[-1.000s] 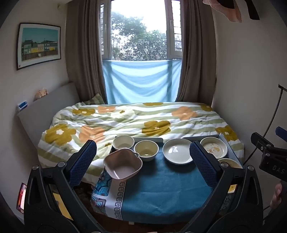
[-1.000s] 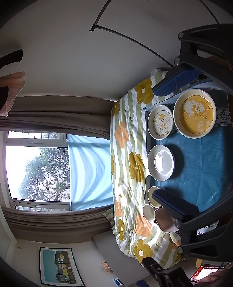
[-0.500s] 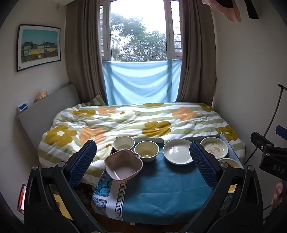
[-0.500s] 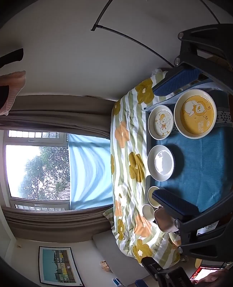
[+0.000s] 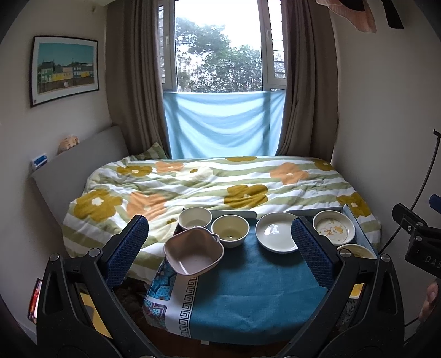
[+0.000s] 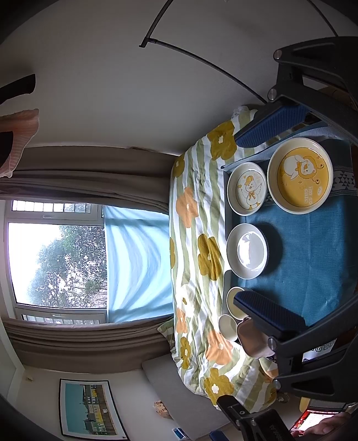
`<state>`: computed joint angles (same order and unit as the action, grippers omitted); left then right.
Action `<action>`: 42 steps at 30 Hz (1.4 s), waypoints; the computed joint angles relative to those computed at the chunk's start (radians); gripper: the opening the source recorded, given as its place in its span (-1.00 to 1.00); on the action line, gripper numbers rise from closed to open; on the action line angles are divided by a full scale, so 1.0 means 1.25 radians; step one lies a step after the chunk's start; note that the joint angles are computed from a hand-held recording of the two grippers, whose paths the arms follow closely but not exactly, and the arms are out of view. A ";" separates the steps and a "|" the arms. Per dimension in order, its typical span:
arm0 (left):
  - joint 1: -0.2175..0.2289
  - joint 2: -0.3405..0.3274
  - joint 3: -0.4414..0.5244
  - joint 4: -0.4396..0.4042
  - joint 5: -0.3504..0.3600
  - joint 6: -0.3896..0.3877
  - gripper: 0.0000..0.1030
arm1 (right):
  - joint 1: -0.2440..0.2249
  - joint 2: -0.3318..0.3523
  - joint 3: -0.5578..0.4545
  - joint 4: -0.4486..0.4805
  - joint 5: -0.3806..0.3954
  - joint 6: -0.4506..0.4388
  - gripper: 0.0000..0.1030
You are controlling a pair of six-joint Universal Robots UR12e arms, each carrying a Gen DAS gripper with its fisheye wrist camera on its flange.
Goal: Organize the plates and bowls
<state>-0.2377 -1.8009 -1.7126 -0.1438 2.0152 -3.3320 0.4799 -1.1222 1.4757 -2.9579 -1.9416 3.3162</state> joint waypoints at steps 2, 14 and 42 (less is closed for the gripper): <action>-0.001 -0.001 0.000 0.001 0.000 -0.002 0.99 | 0.000 0.000 0.000 0.000 0.000 0.001 0.99; -0.002 -0.005 0.002 -0.002 0.020 -0.008 0.99 | 0.000 0.000 -0.001 0.002 0.000 0.001 0.99; -0.001 -0.005 0.004 0.002 0.024 -0.004 1.00 | 0.001 0.001 -0.002 0.003 0.000 0.002 0.99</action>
<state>-0.2385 -1.8065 -1.7072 -0.1409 2.0447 -3.3376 0.4808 -1.1208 1.4733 -2.9546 -1.9422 3.3182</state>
